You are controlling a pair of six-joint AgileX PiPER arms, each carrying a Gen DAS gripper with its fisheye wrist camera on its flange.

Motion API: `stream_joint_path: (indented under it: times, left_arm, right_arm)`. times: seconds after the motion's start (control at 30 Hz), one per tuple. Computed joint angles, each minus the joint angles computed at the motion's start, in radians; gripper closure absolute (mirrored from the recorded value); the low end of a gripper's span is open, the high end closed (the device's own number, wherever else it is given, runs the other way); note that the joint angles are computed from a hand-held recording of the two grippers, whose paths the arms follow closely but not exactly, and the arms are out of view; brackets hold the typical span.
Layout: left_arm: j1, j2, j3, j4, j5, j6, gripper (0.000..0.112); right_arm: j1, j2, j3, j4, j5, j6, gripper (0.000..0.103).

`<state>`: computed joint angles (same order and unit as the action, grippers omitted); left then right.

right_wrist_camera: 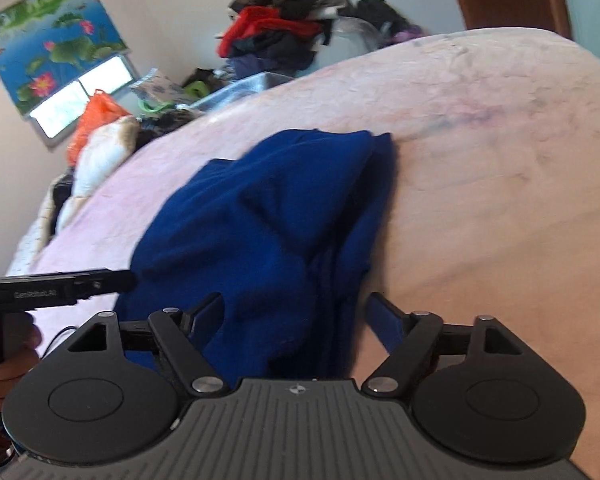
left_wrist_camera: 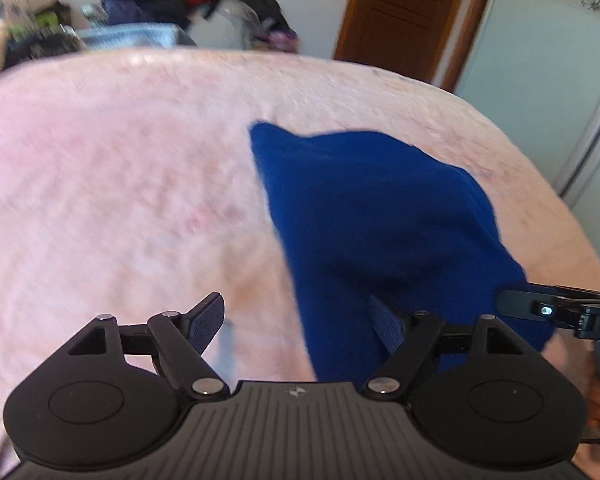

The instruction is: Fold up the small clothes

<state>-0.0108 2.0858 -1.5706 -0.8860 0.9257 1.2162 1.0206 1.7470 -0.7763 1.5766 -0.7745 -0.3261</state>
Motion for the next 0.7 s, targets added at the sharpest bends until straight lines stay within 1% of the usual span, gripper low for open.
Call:
stream_joint_path:
  times: [0.07, 0.1, 0.17, 0.2, 0.23, 0.27, 0.3, 0.33, 0.37, 0.4, 0.47, 0.53, 0.6, 0.63, 0.7]
  left_arm:
    - [0.008, 0.039, -0.037, 0.014, 0.097, -0.013, 0.033]
    - [0.01, 0.037, -0.019, 0.002, 0.104, 0.012, 0.033]
    - [0.01, -0.002, 0.075, -0.051, 0.048, 0.119, 0.034]
    - [0.005, -0.007, 0.09, -0.058, 0.037, 0.14, 0.035]
    - [0.003, -0.01, 0.097, -0.063, 0.032, 0.147, 0.035]
    - [0.003, -0.009, 0.094, -0.062, 0.046, 0.145, 0.053]
    - [0.002, 0.0, 0.072, -0.047, 0.076, 0.127, 0.068]
    - [0.001, 0.006, 0.054, -0.035, 0.089, 0.103, 0.072]
    - [0.002, 0.014, 0.038, -0.025, 0.103, 0.083, 0.082]
    - [0.004, 0.028, 0.013, -0.018, 0.122, 0.055, 0.088]
    - [0.018, 0.054, -0.03, -0.014, 0.16, 0.011, 0.095]
    - [0.024, 0.078, -0.087, -0.001, 0.196, -0.029, 0.098]
    - [0.027, 0.069, -0.099, -0.001, 0.196, -0.022, 0.099]
    - [0.034, 0.052, -0.09, -0.017, 0.19, 0.01, 0.099]
    - [0.049, 0.013, -0.055, -0.054, 0.161, 0.075, 0.099]
  right_arm:
    - [-0.015, -0.01, 0.03, -0.13, 0.053, 0.106, 0.023]
    - [-0.016, -0.012, 0.041, -0.181, 0.073, 0.138, 0.023]
    - [-0.005, -0.003, 0.042, -0.203, 0.062, 0.151, 0.024]
    - [-0.004, -0.003, 0.055, -0.229, 0.049, 0.203, 0.026]
    - [-0.007, -0.004, 0.074, -0.271, 0.031, 0.295, 0.031]
    - [-0.013, 0.0, 0.091, -0.309, 0.015, 0.382, 0.036]
    - [-0.021, 0.01, 0.095, -0.324, 0.005, 0.442, 0.052]
    - [-0.025, 0.021, 0.093, -0.311, 0.002, 0.472, 0.071]
    - [-0.025, 0.028, 0.091, -0.302, -0.003, 0.49, 0.076]
    - [-0.019, 0.038, 0.089, -0.311, -0.017, 0.521, 0.077]
    - [-0.008, 0.056, 0.055, -0.265, -0.022, 0.486, 0.079]
    - [0.0, 0.072, 0.028, -0.244, -0.032, 0.482, 0.082]
    - [0.012, 0.079, 0.034, -0.29, -0.067, 0.572, 0.083]
    - [0.019, 0.082, 0.033, -0.308, -0.087, 0.603, 0.083]
    - [0.031, 0.088, 0.005, -0.295, -0.099, 0.568, 0.084]
